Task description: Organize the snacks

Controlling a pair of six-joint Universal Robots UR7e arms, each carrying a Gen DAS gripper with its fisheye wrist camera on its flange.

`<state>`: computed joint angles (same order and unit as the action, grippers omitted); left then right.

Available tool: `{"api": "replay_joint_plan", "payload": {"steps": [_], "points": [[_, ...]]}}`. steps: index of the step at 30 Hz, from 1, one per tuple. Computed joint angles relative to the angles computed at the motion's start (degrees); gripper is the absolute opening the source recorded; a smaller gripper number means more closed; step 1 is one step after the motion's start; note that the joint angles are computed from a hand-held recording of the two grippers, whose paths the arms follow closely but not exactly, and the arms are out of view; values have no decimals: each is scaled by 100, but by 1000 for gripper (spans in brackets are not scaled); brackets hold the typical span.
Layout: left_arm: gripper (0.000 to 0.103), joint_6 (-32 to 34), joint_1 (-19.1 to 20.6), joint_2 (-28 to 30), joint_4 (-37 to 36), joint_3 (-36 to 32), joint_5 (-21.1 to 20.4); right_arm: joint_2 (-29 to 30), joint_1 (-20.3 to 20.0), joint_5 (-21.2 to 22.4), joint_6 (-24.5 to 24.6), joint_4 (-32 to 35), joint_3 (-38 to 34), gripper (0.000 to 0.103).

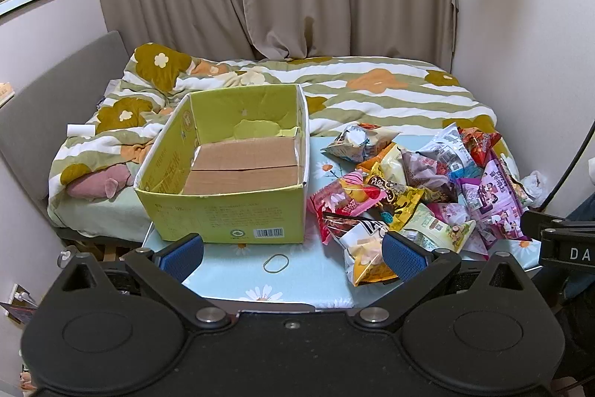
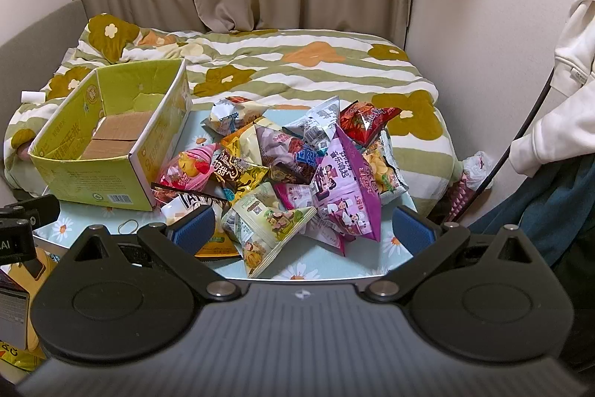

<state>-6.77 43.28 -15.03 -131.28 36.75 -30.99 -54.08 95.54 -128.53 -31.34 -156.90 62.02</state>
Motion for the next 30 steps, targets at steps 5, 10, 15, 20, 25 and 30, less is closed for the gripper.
{"api": "replay_joint_plan", "payload": {"steps": [5,10,15,20,25,30], "points": [[103,5,0,-6,-17,18,-1,-5,1,4,5,-10,16,103],[103,28,6,-24,-32,39,3,-11,5,0,5,-3,27,103],[103,2,9,-13,-25,46,26,-9,6,-1,2,-14,37,103],[103,-14,12,1,-5,26,42,-3,6,-1,-3,-29,43,103],[103,-49,19,5,36,12,60,11,6,-10,5,-27,32,103],[103,-43,25,8,45,4,73,18,8,-15,4,-31,29,103]]}}
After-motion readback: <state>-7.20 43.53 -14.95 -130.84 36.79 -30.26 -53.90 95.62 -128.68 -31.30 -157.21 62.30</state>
